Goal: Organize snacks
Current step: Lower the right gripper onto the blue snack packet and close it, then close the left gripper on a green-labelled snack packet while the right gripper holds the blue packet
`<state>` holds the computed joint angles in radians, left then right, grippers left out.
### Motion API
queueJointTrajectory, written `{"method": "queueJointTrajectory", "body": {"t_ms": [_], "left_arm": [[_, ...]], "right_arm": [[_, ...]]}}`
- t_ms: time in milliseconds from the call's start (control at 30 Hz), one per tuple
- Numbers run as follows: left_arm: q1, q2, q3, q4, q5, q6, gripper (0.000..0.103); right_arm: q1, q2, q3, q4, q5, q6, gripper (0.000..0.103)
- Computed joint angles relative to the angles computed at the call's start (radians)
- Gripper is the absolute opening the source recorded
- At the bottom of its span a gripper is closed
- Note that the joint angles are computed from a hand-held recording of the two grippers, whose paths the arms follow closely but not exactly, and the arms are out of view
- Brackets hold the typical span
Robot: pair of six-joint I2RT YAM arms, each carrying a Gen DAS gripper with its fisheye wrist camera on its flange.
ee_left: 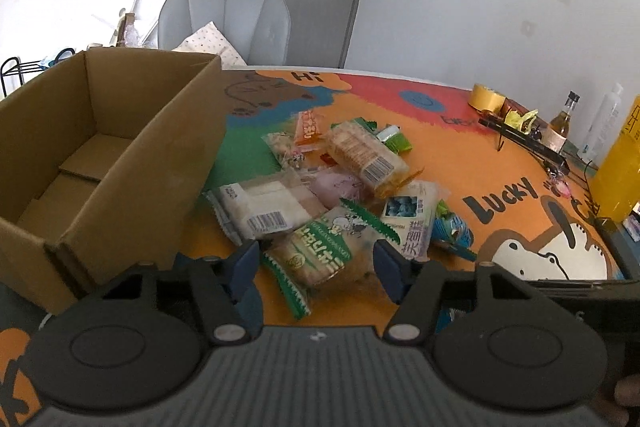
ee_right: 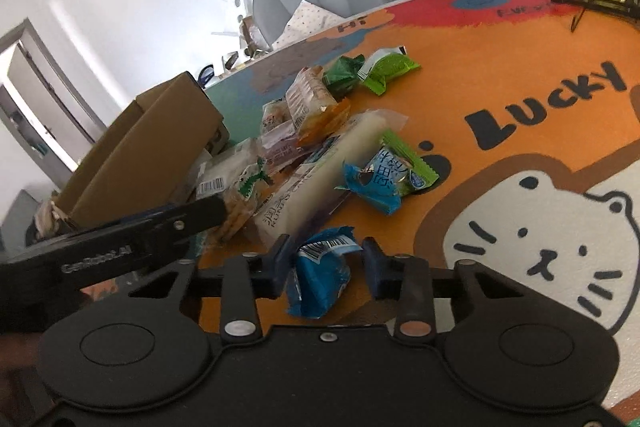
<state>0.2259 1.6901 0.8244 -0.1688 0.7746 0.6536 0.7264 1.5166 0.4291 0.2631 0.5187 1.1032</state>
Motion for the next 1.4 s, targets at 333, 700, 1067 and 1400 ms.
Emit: {"method": "queueJointTrajectory", "body": {"t_ms": [333, 700, 1067, 1400], "left_arm": [[-0.059, 0.045, 0.018, 0.03, -0.021, -0.018, 0.07], [-0.066, 0.102, 0.067, -0.035, -0.041, -0.01, 0.079], [-0.027, 0.072, 0.064, -0.137, 0.0, 0.066, 0.039], [0.008, 0.029, 0.078, -0.204, 0.059, 0.099, 0.021]], "right_arm": [[0.002, -0.066, -0.014, -0.114, 0.058, 0.053, 0.03], [0.047, -0.036, 0.059, -0.246, 0.088, 0.065, 0.044], [0.104, -0.039, 0.071, -0.265, 0.149, 0.061, 0.029], [0.117, -0.086, 0.093, -0.299, 0.198, 0.049, 0.029]]}}
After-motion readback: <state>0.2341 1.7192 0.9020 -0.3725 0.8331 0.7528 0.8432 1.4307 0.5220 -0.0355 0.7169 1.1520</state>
